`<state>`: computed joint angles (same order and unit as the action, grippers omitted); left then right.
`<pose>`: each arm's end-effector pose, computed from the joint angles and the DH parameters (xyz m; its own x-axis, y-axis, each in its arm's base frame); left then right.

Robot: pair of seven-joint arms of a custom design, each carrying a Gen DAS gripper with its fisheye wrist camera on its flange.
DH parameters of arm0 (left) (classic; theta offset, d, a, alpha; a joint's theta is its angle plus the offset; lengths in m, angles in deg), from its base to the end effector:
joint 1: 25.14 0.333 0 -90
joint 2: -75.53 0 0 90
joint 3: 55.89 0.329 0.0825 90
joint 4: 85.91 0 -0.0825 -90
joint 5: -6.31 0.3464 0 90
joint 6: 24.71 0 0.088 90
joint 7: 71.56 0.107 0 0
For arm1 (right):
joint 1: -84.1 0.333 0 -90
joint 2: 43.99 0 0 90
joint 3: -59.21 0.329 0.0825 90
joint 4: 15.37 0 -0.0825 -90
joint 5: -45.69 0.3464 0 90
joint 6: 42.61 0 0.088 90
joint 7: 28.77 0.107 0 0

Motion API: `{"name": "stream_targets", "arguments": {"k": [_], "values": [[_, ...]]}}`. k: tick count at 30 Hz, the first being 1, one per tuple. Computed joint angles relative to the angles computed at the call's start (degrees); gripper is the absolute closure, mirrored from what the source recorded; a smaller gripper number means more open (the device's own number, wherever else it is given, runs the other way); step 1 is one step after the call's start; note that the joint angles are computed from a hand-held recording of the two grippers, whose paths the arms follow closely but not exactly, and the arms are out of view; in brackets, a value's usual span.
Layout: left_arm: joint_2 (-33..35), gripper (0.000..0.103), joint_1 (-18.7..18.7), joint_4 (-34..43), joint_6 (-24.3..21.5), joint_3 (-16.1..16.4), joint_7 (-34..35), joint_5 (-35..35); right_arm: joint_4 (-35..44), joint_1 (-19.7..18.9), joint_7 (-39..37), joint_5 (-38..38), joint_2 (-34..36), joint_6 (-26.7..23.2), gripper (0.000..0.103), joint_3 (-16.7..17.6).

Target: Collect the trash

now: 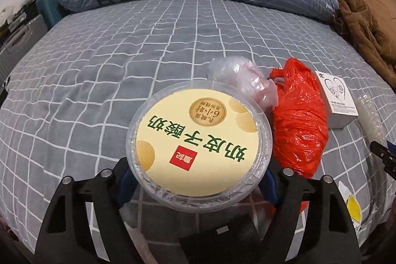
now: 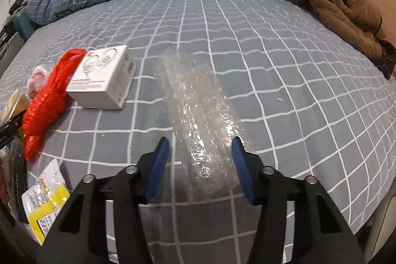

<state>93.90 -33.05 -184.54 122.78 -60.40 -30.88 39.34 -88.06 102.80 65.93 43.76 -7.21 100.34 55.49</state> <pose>0.6409 -0.1439 0.4863 0.2462 -0.9692 -0.0013 -0.7667 -0.1939 -0.6120 0.7199 0.2083 0.4694 0.2154 -0.9762 0.0252 -0.8095 -0.1929 -0.5545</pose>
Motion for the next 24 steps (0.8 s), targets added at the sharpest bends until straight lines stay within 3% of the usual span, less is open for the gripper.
{"name": "stream_targets", "arguments": {"k": [4,9,24], "values": [[0.26,0.029,-0.29,0.16,-0.09,0.17,-0.04,0.45,0.19,0.06,0.75,-0.27,0.30,-0.41,0.074,-0.36],[-0.01,0.030,-0.37,0.02,-0.18,0.24,-0.81,0.72,-0.68,-0.37,0.34,0.41,-0.25,0.51,0.081,0.08],[-3.23,0.030,-0.26,-1.91,0.73,-0.08,-3.47,2.61,-5.28,1.01,-0.54,-0.07,-4.84,5.46,0.083,0.45]]}}
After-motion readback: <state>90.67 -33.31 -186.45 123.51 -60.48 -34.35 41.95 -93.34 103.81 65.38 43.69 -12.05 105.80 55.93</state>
